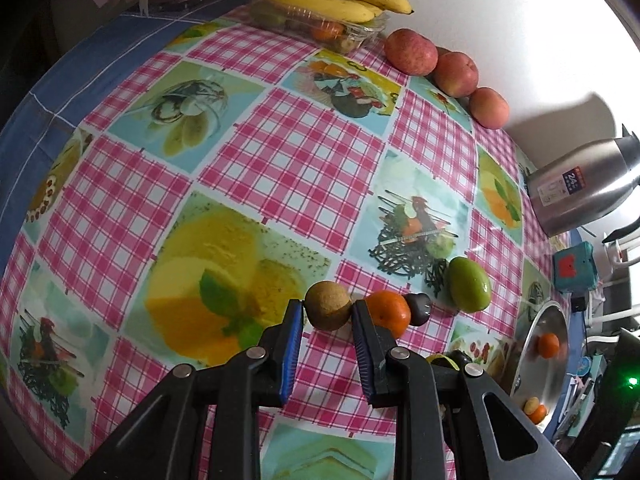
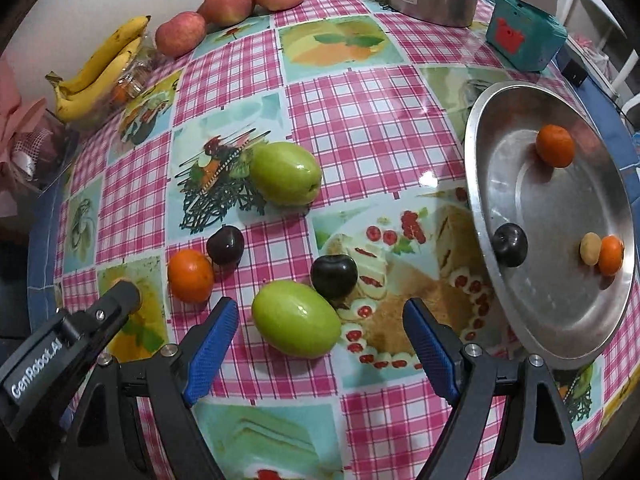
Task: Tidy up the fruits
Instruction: 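Lift the kiwi with the left tool while the right tool approaches the large green fruit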
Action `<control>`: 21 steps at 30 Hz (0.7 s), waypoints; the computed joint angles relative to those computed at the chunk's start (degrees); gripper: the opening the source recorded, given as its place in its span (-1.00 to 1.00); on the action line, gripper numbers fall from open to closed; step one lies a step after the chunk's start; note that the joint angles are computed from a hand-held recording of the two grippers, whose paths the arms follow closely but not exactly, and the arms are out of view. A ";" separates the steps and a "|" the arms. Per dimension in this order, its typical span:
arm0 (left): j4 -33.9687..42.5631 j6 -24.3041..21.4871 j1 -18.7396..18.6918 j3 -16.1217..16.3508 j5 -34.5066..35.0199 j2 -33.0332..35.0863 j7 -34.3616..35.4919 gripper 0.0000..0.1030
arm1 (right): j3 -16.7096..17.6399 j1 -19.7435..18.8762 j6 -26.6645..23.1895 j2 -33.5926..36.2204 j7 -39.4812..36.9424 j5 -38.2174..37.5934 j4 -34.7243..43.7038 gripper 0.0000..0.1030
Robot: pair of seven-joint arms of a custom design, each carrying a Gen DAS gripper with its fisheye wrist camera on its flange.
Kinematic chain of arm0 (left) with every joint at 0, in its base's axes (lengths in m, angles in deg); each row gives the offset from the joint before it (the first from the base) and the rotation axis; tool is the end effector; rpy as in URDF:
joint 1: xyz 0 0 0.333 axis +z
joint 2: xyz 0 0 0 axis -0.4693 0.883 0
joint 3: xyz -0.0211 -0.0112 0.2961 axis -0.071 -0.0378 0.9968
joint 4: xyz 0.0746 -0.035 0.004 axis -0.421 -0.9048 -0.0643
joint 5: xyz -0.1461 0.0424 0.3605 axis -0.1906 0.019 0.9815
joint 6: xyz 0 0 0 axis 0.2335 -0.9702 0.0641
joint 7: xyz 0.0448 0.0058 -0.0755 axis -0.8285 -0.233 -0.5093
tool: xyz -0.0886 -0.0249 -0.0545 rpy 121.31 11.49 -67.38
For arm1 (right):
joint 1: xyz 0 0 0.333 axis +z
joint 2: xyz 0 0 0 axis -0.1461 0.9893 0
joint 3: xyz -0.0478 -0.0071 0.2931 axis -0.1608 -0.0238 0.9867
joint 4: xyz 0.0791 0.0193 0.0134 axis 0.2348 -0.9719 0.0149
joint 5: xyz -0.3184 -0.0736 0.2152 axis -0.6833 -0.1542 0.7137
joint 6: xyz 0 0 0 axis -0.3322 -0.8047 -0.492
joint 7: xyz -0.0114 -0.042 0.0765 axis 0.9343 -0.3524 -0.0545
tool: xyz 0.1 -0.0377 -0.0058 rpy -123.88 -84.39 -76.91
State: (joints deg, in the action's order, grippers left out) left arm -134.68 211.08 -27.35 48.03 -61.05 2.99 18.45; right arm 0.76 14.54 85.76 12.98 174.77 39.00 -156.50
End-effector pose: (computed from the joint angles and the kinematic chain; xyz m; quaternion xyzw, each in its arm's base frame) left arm 0.5460 -0.0410 0.3991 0.7522 -0.6300 0.1929 0.0064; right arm 0.4999 0.2749 0.3869 -0.5227 0.8447 -0.0428 0.1064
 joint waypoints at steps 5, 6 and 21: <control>0.07 -0.19 0.09 0.01 0.03 0.11 0.20 -0.49 | -0.51 0.66 -2.49 3.28 2.31 -1.55 2.90 0.65; 0.08 -0.17 0.09 -0.01 0.11 0.11 0.15 -0.49 | -0.62 0.81 -2.56 4.22 2.63 -1.63 3.67 0.65; 0.16 -0.65 0.36 0.02 0.66 0.38 -0.52 -0.48 | -2.20 4.60 -5.63 10.44 7.77 -5.54 9.05 0.80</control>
